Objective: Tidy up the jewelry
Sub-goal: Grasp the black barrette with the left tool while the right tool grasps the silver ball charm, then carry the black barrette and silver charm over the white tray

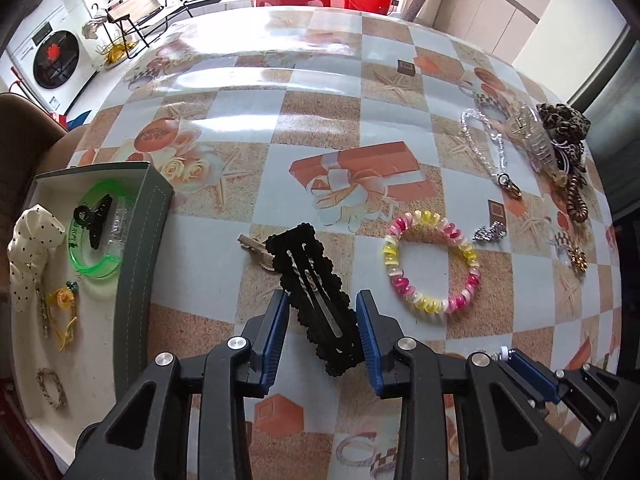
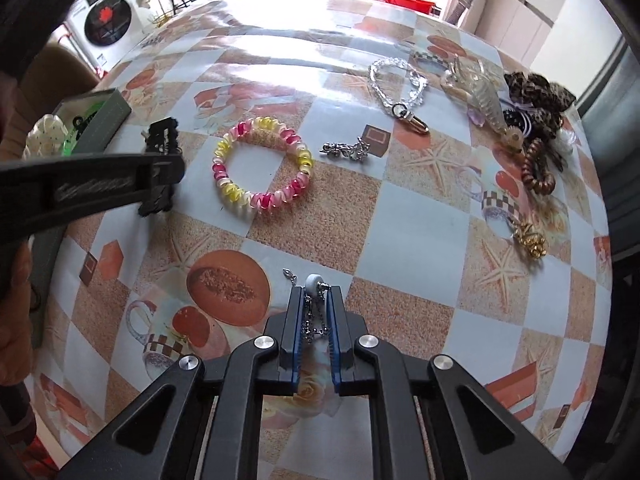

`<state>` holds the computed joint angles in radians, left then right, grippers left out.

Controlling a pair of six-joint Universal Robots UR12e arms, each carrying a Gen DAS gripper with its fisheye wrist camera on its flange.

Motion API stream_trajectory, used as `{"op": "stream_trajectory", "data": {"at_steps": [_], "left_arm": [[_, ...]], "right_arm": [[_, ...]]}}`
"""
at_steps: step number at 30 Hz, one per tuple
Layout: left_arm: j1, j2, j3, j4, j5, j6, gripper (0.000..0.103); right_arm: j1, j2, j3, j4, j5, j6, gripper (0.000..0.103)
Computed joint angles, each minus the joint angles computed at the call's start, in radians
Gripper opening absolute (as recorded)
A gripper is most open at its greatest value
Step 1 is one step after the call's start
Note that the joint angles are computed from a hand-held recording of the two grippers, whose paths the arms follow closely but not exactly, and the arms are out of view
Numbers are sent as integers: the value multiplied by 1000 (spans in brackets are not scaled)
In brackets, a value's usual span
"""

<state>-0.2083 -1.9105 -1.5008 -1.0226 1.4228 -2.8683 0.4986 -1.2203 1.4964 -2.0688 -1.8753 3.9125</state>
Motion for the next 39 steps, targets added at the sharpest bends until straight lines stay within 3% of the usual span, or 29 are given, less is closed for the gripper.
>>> {"op": "stream_trajectory", "data": {"at_steps": [6, 12, 30, 39], "left_arm": [[26, 25, -10, -17, -44, 22, 38], [41, 51, -30, -17, -55, 61, 38], [85, 122, -81, -50, -65, 98, 38], [119, 162, -85, -83, -81, 109, 38]], "right_arm": [[-22, -34, 44, -81, 89, 64, 11], [-26, -55, 63, -105, 121, 110, 11], [-7, -58, 27, -29, 124, 178, 11], [13, -45, -37, 21, 100, 177, 5]]}}
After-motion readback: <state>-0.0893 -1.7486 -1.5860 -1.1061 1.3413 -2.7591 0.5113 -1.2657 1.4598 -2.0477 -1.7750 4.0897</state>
